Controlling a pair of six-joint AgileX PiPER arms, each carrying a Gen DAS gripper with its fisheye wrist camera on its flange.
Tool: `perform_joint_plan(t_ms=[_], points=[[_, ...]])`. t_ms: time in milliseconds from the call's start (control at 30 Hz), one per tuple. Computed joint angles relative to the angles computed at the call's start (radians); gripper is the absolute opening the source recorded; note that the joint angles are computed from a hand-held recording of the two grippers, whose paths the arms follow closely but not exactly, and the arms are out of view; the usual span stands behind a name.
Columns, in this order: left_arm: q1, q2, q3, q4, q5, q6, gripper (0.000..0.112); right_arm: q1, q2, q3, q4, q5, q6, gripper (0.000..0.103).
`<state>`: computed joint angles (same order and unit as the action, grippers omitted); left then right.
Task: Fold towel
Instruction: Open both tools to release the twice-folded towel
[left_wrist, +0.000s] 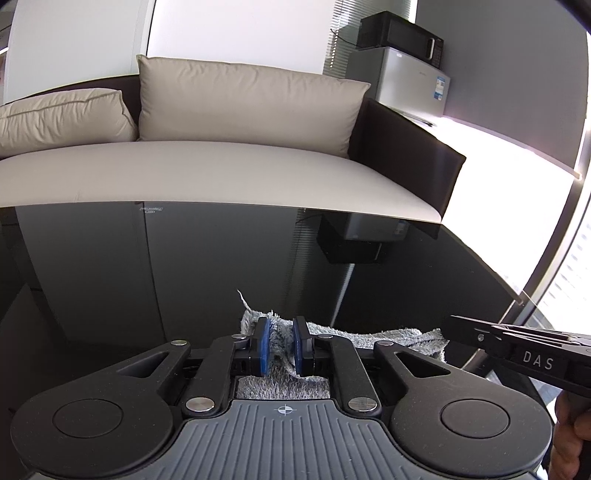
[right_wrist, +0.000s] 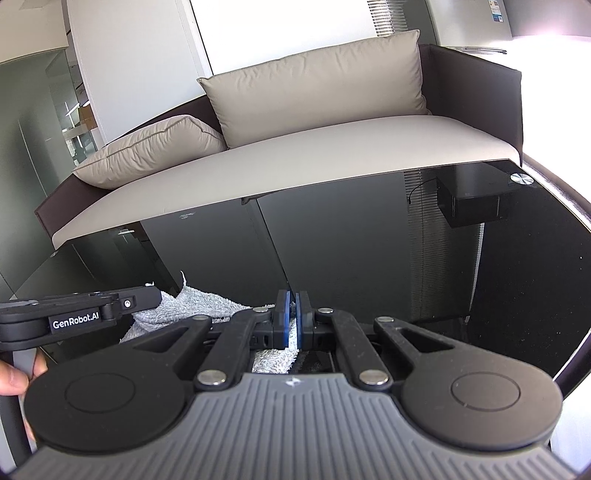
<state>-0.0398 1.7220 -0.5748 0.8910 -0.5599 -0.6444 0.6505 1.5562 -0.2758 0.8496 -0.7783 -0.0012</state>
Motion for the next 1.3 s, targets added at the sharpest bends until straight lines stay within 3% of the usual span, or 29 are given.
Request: perform_joint_plan(t_ms=[233,433,833,967,1300], points=[[0.037,0.009,-0.011,-0.041,-0.008,0.011,0.016,-0.015,0.043,-0.017,0.001,-0.039,0.005,0.004],[0.068,-0.002,-0.014,-0.046,-0.006,0.0,0.018,-0.003,0.019,0.01,0.009,-0.085,0.023,0.018],[0.063,-0.018,-0.014,0.037,0.002,-0.042,0.019,0.007,-0.018,0.01,-0.005,-0.029,-0.013,0.018],[0.062,-0.013,-0.011,0.041,0.001,-0.038,0.021,-0.002,-0.012,-0.01,-0.052,0.029,-0.045,0.018],[0.042,0.033,-0.033,0.006,0.012,0.0,0.025,0.07,0.058,-0.074,0.045,0.036,-0.169,0.018]])
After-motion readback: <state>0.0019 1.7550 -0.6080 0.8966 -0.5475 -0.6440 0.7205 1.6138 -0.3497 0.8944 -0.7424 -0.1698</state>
